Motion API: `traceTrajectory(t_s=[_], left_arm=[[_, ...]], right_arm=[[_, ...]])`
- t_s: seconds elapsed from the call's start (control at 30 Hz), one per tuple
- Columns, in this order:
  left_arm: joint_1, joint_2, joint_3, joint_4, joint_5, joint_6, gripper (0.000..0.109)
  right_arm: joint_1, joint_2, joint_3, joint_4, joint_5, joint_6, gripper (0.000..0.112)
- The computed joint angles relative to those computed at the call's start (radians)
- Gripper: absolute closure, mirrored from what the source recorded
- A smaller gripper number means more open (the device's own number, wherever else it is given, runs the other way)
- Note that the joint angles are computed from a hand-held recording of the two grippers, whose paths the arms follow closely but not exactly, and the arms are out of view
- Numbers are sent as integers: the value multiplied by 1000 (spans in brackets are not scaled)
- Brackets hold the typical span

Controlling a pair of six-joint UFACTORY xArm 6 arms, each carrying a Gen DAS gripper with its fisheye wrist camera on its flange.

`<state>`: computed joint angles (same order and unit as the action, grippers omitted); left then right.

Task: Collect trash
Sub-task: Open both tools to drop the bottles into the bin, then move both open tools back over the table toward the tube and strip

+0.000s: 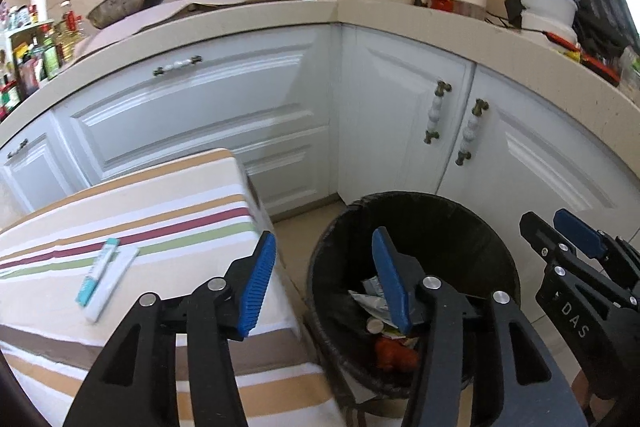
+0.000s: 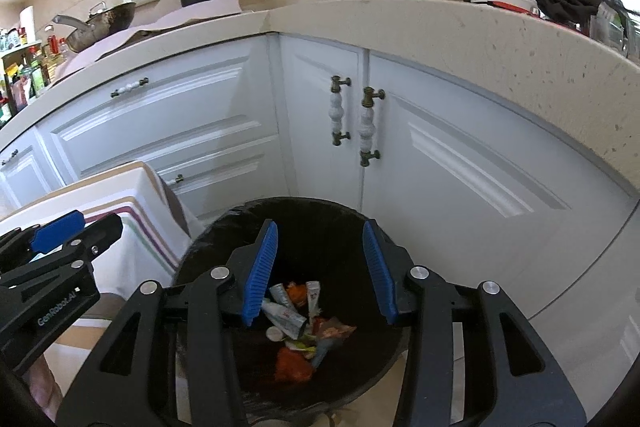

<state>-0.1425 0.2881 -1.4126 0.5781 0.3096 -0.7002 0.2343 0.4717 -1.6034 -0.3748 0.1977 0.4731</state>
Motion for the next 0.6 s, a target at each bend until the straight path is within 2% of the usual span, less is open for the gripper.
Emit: traceTrajectory(t_s=[0.3,0.6], left_arm=[[83,-166,188,172,-16,-187,50],[232,-333,378,262,4,-298,48]], right_arm=[[84,-30,28,81,0,-79,69],[202,4,-34,187,27,-207,69]])
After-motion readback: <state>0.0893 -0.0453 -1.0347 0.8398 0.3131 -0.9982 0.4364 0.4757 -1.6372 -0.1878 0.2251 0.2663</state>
